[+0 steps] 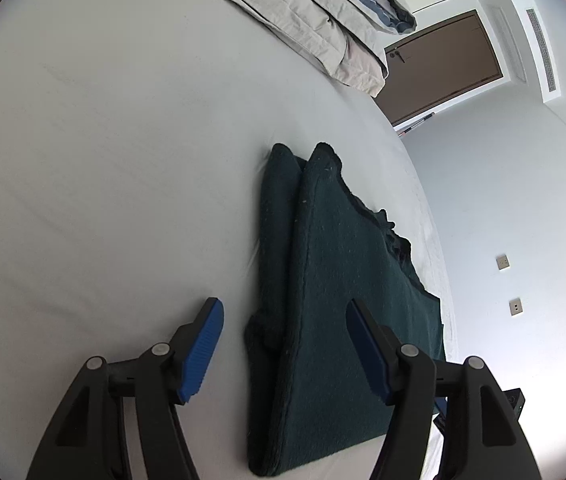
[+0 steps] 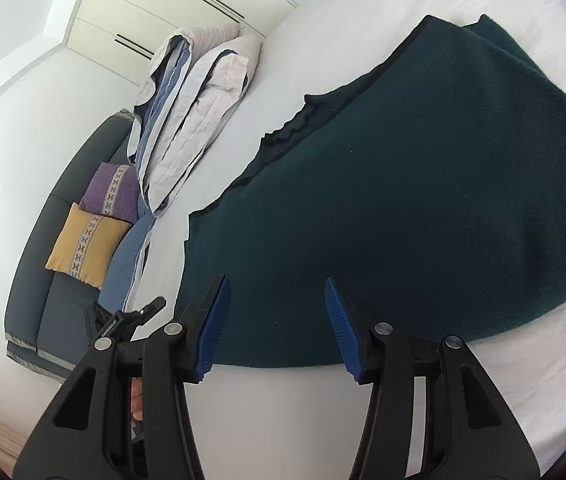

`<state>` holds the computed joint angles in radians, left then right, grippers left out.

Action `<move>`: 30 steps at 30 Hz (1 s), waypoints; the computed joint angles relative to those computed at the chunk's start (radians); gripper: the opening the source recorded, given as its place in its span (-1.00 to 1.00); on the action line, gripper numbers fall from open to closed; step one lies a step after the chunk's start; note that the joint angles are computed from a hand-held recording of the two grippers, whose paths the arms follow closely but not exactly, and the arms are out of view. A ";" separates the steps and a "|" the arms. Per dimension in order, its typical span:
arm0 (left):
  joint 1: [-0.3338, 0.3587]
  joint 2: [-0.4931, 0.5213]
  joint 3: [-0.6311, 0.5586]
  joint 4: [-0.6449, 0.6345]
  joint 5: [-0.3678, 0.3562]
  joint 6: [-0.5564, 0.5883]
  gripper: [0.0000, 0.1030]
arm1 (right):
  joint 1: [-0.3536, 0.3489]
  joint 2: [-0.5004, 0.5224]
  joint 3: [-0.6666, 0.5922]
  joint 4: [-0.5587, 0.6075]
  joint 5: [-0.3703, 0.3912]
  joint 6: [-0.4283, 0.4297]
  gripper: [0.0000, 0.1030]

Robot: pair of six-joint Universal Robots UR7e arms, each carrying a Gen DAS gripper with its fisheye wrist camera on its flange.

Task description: Fold small clothes

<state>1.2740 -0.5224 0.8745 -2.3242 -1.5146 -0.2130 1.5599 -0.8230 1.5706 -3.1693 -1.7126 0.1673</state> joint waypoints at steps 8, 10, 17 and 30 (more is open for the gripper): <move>0.026 0.135 -0.271 0.227 -0.113 -0.014 0.30 | 0.015 0.065 -0.108 0.088 0.040 -0.008 -0.05; 0.027 0.141 -0.293 0.276 -0.126 0.006 0.22 | 0.020 0.086 -0.139 0.115 0.049 -0.011 -0.05; 0.038 0.102 -0.230 0.306 -0.185 -0.002 -0.15 | 0.036 0.138 -0.215 0.185 0.060 -0.013 -0.05; 0.019 0.041 -0.097 0.180 -0.109 0.029 -0.59 | 0.062 0.333 -0.600 0.518 0.074 -0.046 -0.05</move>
<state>1.2928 -0.4812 0.7777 -2.1441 -1.6231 -0.1842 1.6220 -0.4903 0.9708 -2.6516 -1.6390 0.1212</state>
